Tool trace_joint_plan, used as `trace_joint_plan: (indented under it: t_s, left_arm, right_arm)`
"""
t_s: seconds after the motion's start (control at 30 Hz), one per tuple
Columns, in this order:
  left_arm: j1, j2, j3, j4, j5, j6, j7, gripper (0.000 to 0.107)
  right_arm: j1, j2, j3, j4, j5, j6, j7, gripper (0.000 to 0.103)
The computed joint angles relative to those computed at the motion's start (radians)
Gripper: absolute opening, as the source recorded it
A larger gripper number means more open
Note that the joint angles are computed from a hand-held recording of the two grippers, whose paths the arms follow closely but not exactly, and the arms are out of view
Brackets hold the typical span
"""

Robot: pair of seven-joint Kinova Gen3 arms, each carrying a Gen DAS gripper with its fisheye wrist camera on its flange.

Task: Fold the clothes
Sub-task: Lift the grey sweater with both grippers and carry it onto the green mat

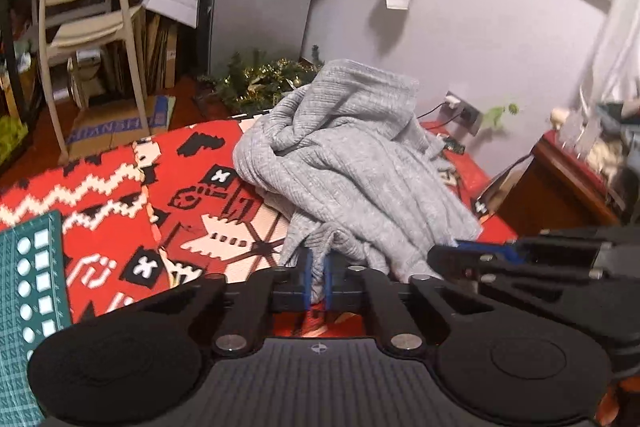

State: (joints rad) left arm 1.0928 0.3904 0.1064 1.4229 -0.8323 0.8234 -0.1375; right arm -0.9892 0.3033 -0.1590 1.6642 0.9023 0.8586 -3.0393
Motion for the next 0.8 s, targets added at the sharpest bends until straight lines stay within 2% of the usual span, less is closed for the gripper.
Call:
trace_joint_plan:
  t_s: [0.17,0.37,0.57,0.8]
  left_arm:
    - [0.026,-0.028,0.013,-0.011,0.004,0.072,0.015,0.003]
    - [0.065,-0.093,0.069,0.004,-0.007,0.197,0.053,0.003]
    - [0.115,-0.191,0.168,0.056,-0.020,0.362,0.168,0.003]
    - [0.177,-0.282,0.314,0.097,0.007,0.591,0.376,0.003]
  right_arm:
    - [0.004,-0.039,-0.013,0.019,-0.018,-0.026,-0.019,0.006]
    - [-0.002,-0.111,-0.066,0.035,-0.056,-0.039,-0.044,0.006]
    - [-0.058,-0.158,-0.145,0.015,-0.093,0.029,-0.084,0.006]
    - [-0.195,-0.144,-0.231,-0.075,-0.112,0.152,-0.151,0.006]
